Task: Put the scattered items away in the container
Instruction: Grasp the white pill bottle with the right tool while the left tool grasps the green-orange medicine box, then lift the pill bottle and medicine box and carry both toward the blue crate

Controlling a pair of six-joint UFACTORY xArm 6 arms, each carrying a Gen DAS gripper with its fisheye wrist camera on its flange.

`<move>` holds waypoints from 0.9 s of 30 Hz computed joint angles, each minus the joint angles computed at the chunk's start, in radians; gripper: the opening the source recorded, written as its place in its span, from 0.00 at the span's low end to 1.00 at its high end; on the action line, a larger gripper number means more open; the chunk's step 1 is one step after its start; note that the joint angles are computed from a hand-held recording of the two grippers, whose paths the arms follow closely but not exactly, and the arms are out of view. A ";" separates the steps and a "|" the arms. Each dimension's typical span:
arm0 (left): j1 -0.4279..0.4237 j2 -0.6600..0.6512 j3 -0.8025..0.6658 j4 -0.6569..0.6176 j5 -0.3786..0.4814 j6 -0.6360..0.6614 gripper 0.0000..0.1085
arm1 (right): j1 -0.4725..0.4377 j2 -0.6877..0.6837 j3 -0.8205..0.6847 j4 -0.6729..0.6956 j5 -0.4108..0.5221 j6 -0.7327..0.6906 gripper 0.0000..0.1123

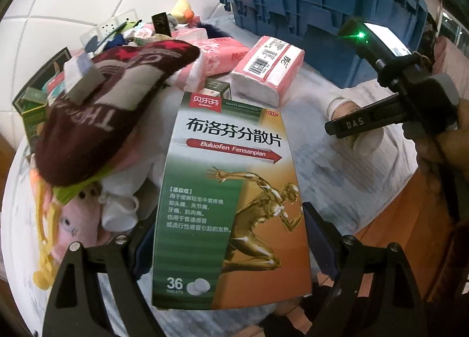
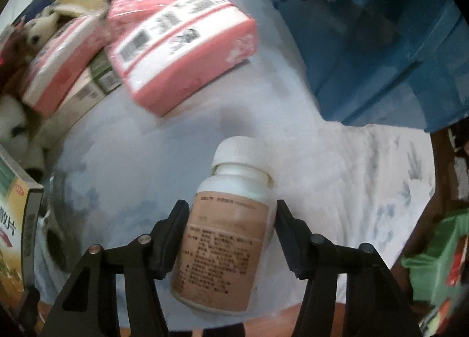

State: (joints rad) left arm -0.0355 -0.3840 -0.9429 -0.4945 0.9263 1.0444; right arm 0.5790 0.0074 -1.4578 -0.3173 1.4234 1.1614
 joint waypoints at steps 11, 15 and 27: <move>0.129 -0.037 -0.073 -0.072 0.111 0.052 0.80 | 0.112 0.129 -0.252 -0.038 0.086 0.011 0.46; 0.178 -0.019 -0.141 -0.101 0.156 0.048 0.80 | 0.133 0.059 -0.228 -0.073 0.113 -0.041 0.46; 0.295 0.110 -0.448 -0.179 0.237 0.018 0.80 | 0.164 0.189 -0.583 -0.173 0.223 -0.160 0.47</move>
State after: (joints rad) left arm 0.2595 -0.2743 -1.3912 -0.6734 1.1629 1.0625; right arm 0.7433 0.1968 -2.0405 -0.4903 1.6466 1.0014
